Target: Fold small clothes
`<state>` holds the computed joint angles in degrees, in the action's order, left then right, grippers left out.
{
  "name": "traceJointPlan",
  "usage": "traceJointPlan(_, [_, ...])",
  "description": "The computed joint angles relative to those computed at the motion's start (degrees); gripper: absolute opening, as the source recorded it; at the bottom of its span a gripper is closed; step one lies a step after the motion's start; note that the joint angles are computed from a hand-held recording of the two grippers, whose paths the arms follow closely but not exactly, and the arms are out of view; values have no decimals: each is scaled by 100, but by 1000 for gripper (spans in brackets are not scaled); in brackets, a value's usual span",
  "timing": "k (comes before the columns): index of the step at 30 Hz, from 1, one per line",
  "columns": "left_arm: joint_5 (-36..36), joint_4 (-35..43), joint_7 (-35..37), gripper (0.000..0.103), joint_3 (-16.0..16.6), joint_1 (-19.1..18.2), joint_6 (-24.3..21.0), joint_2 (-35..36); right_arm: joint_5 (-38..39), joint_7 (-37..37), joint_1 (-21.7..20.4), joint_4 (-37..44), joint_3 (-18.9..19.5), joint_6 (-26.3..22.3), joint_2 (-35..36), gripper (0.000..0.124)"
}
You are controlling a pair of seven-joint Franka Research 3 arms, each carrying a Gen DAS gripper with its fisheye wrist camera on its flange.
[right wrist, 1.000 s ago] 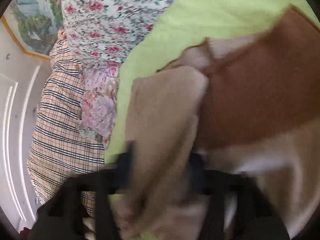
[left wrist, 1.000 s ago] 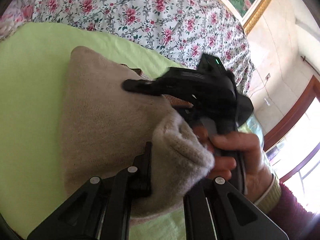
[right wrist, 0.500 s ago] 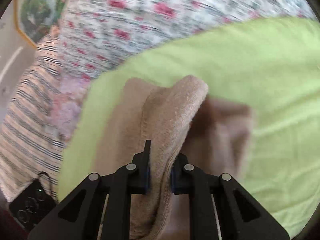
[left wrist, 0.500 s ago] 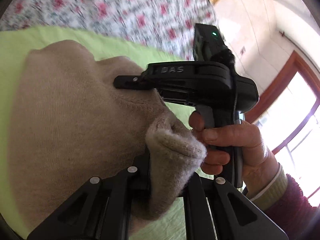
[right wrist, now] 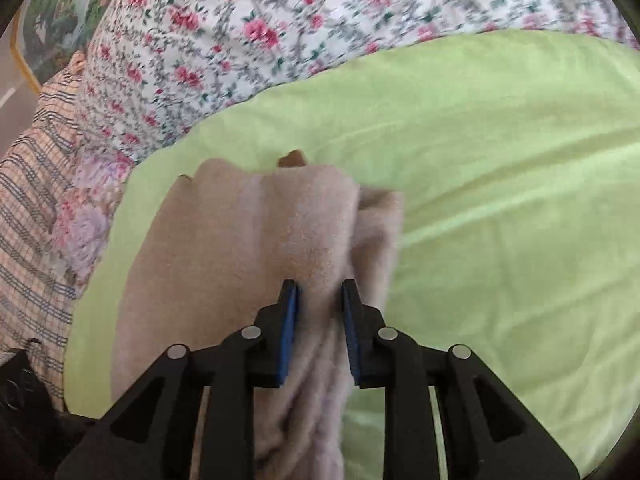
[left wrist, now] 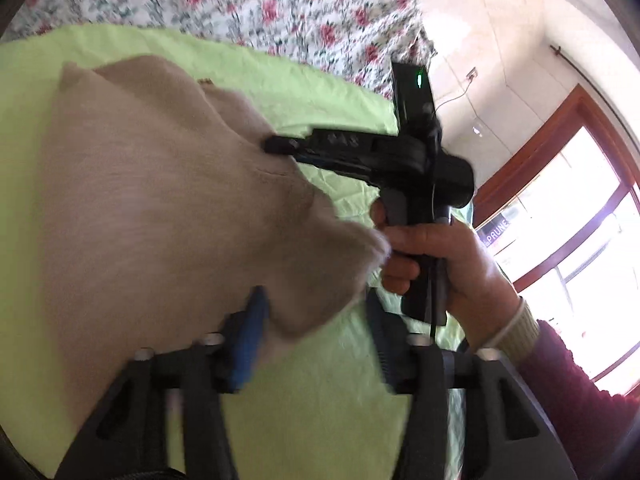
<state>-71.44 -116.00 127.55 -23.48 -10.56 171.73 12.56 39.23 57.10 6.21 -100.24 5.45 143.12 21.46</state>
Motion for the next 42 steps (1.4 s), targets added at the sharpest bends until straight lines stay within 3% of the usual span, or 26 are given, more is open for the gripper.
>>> traceJointPlan(1, [-74,-174,5,81,-17,-3,109,-190,-24,53,0,-109,-35,26,-96,34])
traceJointPlan(2, [-126,-326,-11,85,17,-22,242,-348,-11,96,-8,-239,-59,79,-212,42])
traceJointPlan(3, [-54,-490,-182,87,97,-68,368,-507,7,129,-12,-326,-73,115,-294,47])
traceJointPlan(5, [183,-681,-580,87,317,-78,393,-644,324,-2,-137,-440,-23,-19,-436,75])
traceJointPlan(7, [535,-737,-1075,87,551,-7,305,-618,743,-171,-288,-363,24,-487,-424,84])
traceJointPlan(8, [759,-737,-1389,87,654,4,283,-577,784,-125,-287,-306,0,-653,-385,84])
traceJointPlan(10, [123,-463,-1036,87,566,352,61,-334,790,13,-278,-127,-35,-1021,-236,84])
traceJointPlan(13, [-769,26,-475,87,605,767,-814,118,545,175,-163,54,-79,-1189,-42,84])
traceJointPlan(17, [-135,676,-1031,88,709,945,-1475,875,375,335,-126,324,-46,-1443,253,83])
traceJointPlan(18, [-62,867,-1050,88,653,1023,-1614,1068,430,298,-146,389,-4,-1509,329,79])
traceJointPlan(20, [210,1087,-1050,83,565,1043,-1476,1259,596,408,-222,563,56,-1775,515,46])
traceJointPlan(21, [517,1162,-1179,68,581,986,-1378,1325,694,528,-235,577,69,-1795,562,42])
traceJointPlan(23, [904,1226,-1471,56,564,981,-1337,1369,771,444,-204,362,88,-1552,395,33])
traceJointPlan(26, [626,732,-1065,49,205,1294,-1120,887,1386,75,-281,-92,235,-1433,-28,30])
traceJointPlan(29, [282,-35,-784,49,198,1371,-1017,104,1802,-269,-141,-498,289,-1444,-409,30])
traceJointPlan(33, [10,-1239,-669,49,550,1302,-1140,-1211,2539,-797,116,-774,407,-1681,-584,30])
traceJointPlan(37, [378,-2295,-984,49,989,1207,-1371,-2254,2851,-979,457,-780,461,-1828,-468,30])
traceJointPlan(40, [448,-2887,-983,51,1314,1100,-1502,-2634,2741,-807,686,-744,483,-1833,-265,30])
traceJointPlan(42, [192,-3128,-721,57,1547,949,-1499,-2611,2442,-689,876,-851,459,-1503,-263,32])
